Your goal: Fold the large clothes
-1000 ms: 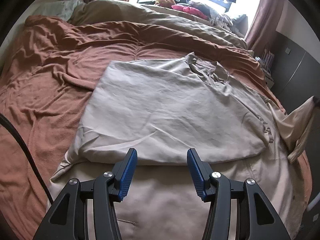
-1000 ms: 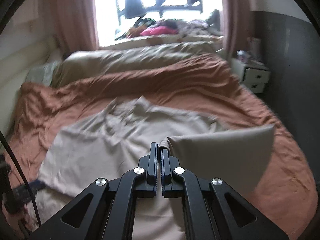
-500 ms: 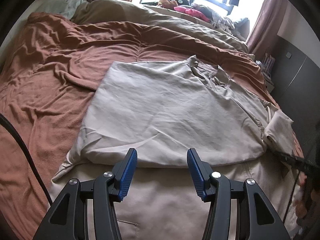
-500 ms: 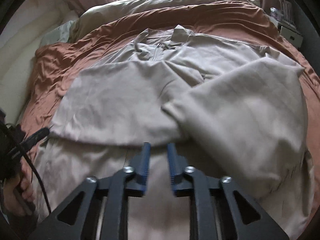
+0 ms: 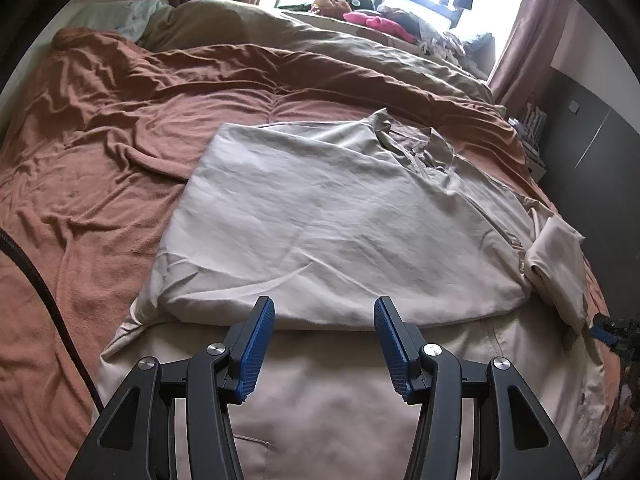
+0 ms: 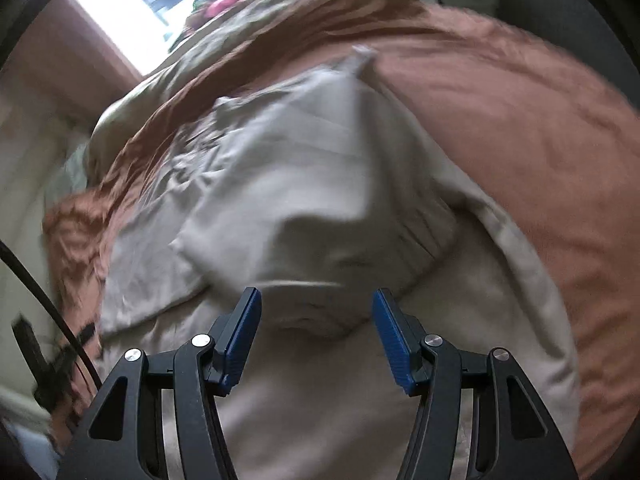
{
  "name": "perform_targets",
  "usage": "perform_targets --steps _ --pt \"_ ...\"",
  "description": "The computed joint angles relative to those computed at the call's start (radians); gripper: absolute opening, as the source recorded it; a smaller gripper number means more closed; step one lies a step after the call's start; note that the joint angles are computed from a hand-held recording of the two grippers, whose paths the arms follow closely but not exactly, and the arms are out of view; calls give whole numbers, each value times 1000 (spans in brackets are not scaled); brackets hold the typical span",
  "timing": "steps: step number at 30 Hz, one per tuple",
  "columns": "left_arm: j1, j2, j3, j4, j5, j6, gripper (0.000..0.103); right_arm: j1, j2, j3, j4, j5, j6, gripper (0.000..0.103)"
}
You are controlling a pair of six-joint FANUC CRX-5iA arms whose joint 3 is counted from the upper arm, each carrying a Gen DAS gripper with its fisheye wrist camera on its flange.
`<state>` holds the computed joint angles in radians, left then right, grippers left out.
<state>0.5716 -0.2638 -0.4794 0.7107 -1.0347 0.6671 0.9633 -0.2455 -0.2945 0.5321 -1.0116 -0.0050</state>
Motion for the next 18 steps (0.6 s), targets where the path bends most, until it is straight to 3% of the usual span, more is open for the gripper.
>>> perform_targets --steps 5,10,11,14,18 --pt "1 -1 0 -1 -1 6 54 -60 4 -62 -34 102 -74 56" --pt "2 9 9 -8 0 15 54 -96 45 -72 38 150 -144 54" --pt "1 12 11 -10 0 17 54 -95 56 -68 56 144 -155 41" --pt "1 17 15 -11 -2 18 54 -73 99 -43 109 81 -176 24" --pt "5 19 14 2 -3 14 54 -23 139 15 225 17 -176 16"
